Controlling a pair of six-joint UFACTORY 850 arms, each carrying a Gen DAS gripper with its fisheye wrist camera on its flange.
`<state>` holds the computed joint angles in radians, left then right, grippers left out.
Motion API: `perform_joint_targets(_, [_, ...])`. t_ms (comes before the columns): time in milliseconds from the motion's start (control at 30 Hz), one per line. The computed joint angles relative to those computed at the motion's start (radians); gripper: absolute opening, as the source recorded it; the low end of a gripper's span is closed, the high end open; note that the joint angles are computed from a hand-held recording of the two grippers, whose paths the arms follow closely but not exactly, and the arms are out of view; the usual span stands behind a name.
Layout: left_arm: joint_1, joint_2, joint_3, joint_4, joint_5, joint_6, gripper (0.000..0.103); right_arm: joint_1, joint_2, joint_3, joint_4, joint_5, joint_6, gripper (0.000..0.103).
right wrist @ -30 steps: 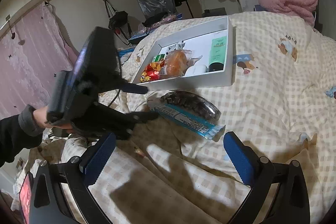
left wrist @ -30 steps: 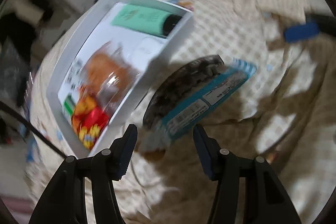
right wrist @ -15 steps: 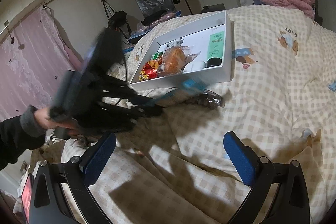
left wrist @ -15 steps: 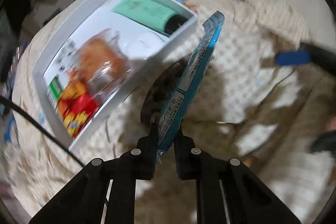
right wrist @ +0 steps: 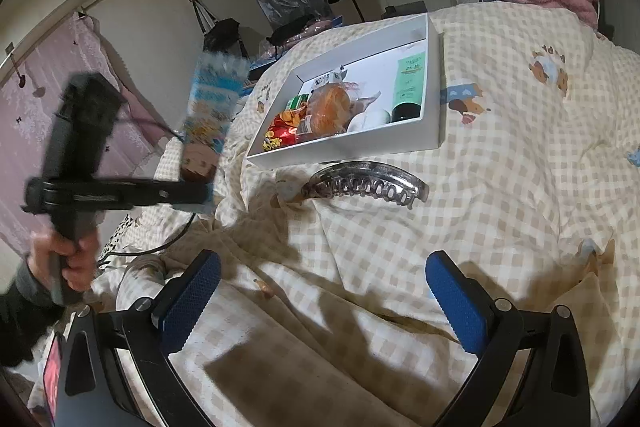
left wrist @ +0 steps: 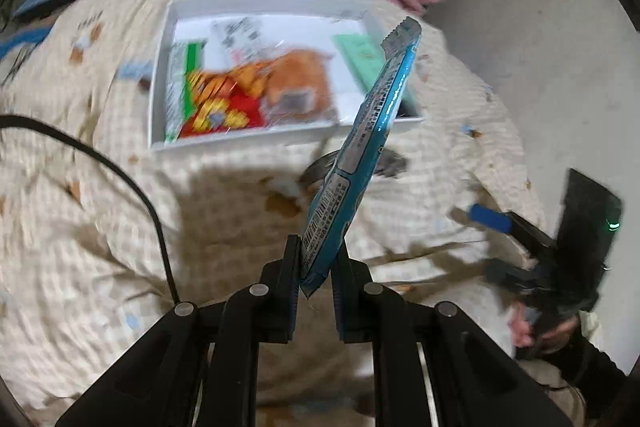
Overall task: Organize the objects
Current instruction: 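Grasp the blue toothbrush pack with the left gripper while the right gripper approaches the grey claw clip, then grasp the dark grey hair claw clip with the right gripper while the left gripper holds the toothbrush pack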
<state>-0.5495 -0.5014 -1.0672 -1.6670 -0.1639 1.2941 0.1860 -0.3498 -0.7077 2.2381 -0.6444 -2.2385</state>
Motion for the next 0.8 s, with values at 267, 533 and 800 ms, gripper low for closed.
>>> perform_joint_targets(267, [0.004, -0.075, 0.034, -0.358, -0.012, 0.271, 0.014, 0.004, -0.009, -0.012, -0.016, 0.028, 0.031, 0.103])
perform_joint_targets(533, [0.001, -0.082, 0.024, -0.406, -0.012, 0.321, 0.014, 0.049, -0.017, -0.187, -0.469, 0.285, 0.309, 0.078])
perform_joint_targets(800, [0.013, -0.105, 0.03, -0.544, -0.049, 0.469, 0.014, 0.147, -0.212, -0.433, -1.306, 0.515, 0.839, 0.067])
